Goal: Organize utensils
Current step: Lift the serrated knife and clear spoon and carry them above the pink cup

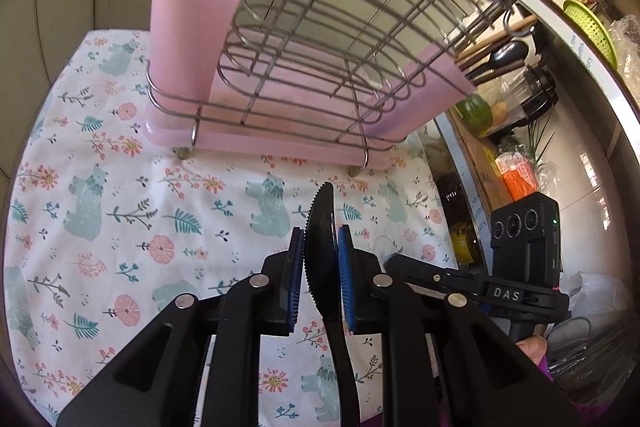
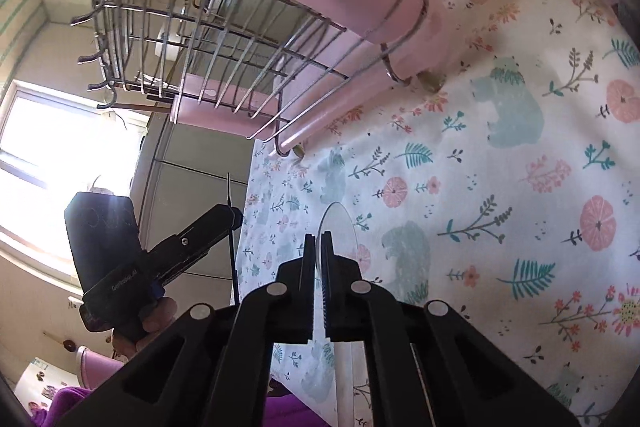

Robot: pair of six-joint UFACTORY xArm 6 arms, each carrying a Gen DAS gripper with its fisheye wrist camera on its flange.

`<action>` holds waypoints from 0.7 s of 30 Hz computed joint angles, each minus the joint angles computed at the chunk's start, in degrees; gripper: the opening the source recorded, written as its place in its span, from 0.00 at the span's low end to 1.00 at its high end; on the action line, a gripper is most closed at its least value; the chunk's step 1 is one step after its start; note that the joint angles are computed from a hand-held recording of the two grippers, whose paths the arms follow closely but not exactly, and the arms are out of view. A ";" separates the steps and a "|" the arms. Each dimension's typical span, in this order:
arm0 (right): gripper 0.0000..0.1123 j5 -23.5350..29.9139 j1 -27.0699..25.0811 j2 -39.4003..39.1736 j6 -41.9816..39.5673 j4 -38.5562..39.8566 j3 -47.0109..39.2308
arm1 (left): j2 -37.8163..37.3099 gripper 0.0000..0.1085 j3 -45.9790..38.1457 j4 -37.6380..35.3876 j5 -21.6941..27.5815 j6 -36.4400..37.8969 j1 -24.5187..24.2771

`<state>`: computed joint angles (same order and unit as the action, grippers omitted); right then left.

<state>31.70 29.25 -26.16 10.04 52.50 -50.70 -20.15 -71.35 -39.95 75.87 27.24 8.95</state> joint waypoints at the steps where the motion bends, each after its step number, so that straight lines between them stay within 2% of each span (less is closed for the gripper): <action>1: 0.03 -0.42 0.36 -0.14 0.67 -1.35 -0.37 | -0.32 0.15 -0.01 -0.24 -0.26 0.25 0.31; 8: 0.03 -3.30 2.88 -0.99 6.55 -15.13 -4.79 | -1.75 0.15 -1.17 -3.31 -2.45 2.38 2.85; 13: 0.02 -3.61 2.78 -1.81 10.29 -25.19 -7.97 | -2.08 0.15 -2.89 -5.66 -3.47 3.51 4.59; 21: 0.02 -3.30 1.17 -2.78 12.38 -31.98 -11.32 | -2.01 0.15 -5.40 -7.97 -5.65 3.95 5.89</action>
